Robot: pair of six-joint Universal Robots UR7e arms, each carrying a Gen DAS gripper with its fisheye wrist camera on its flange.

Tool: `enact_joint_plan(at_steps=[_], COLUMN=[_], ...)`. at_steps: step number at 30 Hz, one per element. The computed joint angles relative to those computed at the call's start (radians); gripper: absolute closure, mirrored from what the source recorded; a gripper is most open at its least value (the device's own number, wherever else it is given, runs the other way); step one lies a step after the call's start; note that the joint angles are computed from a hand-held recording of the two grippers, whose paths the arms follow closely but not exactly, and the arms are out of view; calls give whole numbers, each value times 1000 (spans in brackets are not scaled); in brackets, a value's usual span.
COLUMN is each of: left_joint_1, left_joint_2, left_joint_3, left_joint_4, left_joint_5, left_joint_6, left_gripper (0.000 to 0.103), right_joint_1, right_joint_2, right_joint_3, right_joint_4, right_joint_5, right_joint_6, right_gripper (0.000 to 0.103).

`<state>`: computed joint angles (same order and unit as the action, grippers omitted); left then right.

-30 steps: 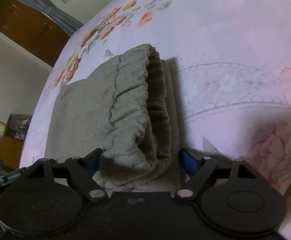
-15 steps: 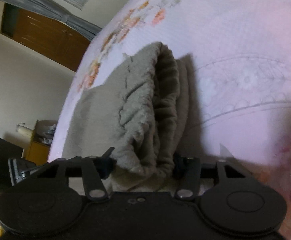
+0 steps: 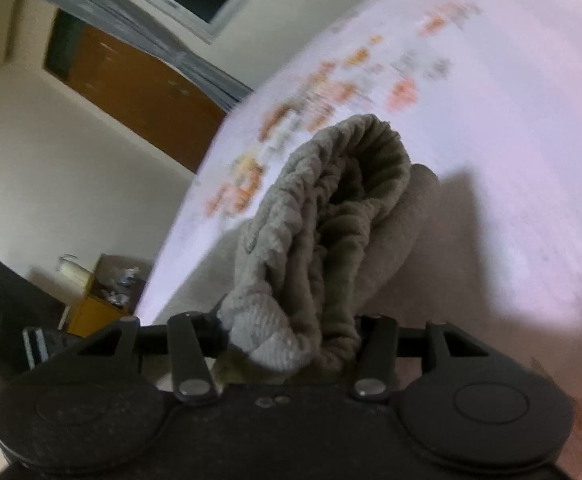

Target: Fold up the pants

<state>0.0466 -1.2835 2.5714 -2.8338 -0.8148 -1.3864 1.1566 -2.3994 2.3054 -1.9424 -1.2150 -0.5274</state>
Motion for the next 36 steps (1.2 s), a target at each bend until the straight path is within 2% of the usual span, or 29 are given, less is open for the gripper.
enact_joint_plan(at_steps=[4,8,16,24,31,36], left_joint_1=[17,64,187,269,338,360], left_joint_2=[-46,-51,9,92,183,234], left_joint_3=[-34,-100,-219,-264,-268,-250], left_joint_4=[39,61,27,-31,-62,-33], left_joint_5=[50,100,142,144,115,120], left_joint_6=[52,167,374,474,517,495], left_gripper=[81,81,81,81,80,78], right_joint_1=[103,198,279,273,208,132], right_joint_2=[74,189,379,481,534,539], right_joint_3=[-35,-60,-104,-130,-109,-49], right_joint_4=[-88,-225,-434,-499,-533,-592], right_joint_5=[3,-10,-19,-48,-100,-131], right_joint_6=[60,123,200,199,196,191], right_gripper=[53,53,53,53,53,50])
